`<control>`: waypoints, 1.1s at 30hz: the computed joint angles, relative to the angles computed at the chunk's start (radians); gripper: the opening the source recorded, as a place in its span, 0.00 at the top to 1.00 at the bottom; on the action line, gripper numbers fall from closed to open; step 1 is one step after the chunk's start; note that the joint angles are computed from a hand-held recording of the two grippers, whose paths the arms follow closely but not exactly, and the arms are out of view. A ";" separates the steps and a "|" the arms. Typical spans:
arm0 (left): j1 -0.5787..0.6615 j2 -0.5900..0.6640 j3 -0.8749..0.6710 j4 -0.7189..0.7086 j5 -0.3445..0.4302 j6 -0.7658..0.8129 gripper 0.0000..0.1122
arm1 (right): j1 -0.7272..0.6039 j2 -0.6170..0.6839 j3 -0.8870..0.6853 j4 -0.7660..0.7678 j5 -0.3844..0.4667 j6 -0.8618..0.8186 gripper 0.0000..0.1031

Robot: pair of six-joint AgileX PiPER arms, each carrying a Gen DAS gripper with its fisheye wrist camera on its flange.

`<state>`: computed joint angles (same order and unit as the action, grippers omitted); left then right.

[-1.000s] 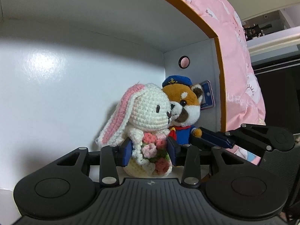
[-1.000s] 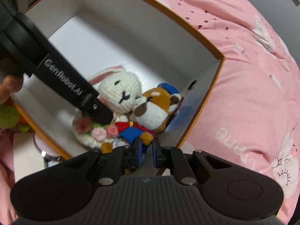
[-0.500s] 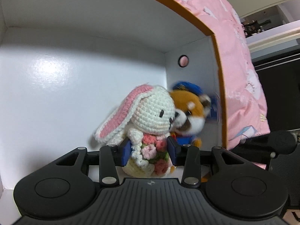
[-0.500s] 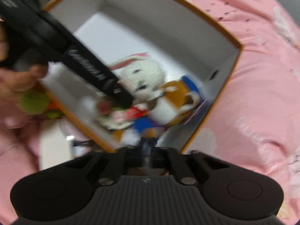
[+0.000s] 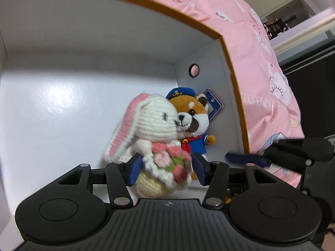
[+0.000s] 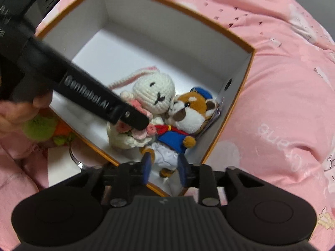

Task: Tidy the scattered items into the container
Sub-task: 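Stand the bunny upright with left tool while right tool pushes the bear beside it, then open both tools and withdraw them toward the pink pompom ball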

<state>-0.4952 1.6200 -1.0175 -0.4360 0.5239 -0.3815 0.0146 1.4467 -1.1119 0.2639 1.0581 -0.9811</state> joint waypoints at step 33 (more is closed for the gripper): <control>-0.407 -0.582 0.203 0.802 0.356 -0.796 0.44 | -0.111 -0.527 0.476 0.298 -0.077 0.098 0.40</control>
